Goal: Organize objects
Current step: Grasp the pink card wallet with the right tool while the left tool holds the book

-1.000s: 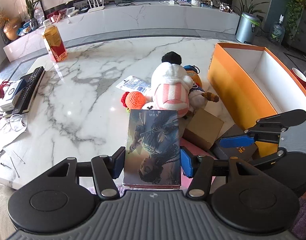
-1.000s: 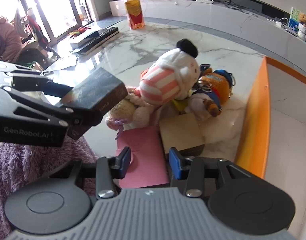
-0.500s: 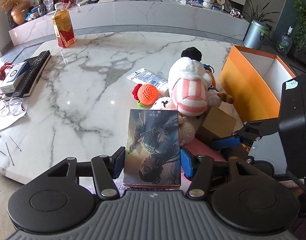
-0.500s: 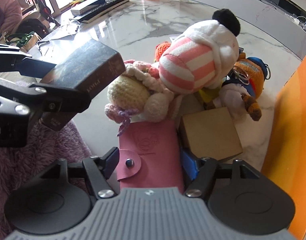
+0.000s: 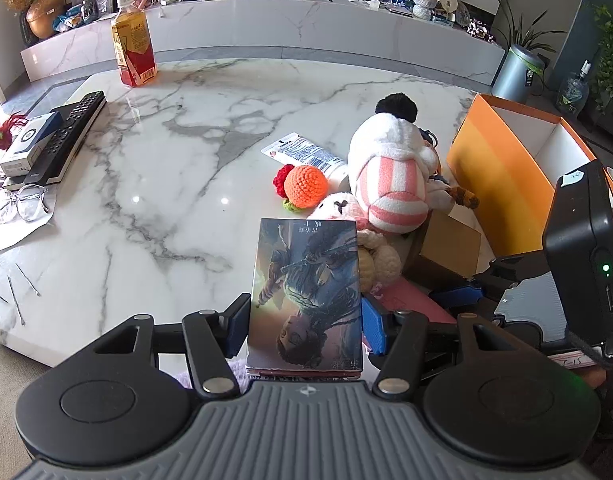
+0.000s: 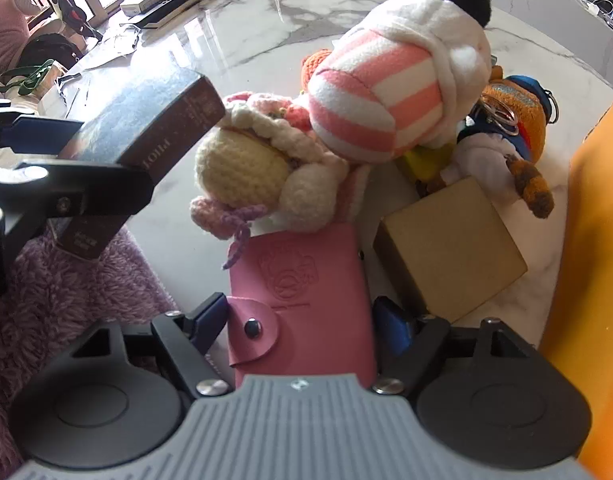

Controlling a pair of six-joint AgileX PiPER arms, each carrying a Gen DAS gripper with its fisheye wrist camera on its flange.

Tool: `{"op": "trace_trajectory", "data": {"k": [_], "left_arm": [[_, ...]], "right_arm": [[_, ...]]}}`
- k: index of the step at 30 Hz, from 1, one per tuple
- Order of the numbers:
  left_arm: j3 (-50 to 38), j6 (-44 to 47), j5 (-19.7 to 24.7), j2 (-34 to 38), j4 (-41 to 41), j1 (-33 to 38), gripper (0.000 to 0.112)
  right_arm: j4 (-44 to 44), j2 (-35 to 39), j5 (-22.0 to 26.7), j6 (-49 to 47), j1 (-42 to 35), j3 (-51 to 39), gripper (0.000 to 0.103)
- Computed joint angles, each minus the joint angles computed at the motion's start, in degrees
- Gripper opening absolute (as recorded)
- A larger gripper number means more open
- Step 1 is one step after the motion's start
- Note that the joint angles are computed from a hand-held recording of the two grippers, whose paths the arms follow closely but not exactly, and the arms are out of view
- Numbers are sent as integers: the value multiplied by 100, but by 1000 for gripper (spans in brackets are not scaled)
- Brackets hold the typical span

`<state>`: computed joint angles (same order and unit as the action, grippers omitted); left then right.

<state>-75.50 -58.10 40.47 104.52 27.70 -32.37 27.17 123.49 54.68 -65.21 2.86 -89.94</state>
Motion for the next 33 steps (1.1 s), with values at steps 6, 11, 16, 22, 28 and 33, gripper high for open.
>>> {"op": "trace_trajectory", "data": {"k": [6,11,16,22,28,33], "left_arm": [[-81,-105,130,-26,89,-101,66],[-45,-273,231,-98,233,-184,66],[15,-310,274,-142,213,-182,66],[105,-337,215,-197,154,-86,66],[103,-311,149,-164,135,-59,66],[88,-375,135,-113,197,-75,66]], "right_arm": [[199,-73,731,227,-307,-494,33],[93,-174,428,215,-281,-158,60],[-28,-141,417,274,-123,-87,76],[-531,64,486,686,200,-321,86],[-658,94,334,996,200,-363,91],[-751,-86,289,1044,153,-136,88]]}}
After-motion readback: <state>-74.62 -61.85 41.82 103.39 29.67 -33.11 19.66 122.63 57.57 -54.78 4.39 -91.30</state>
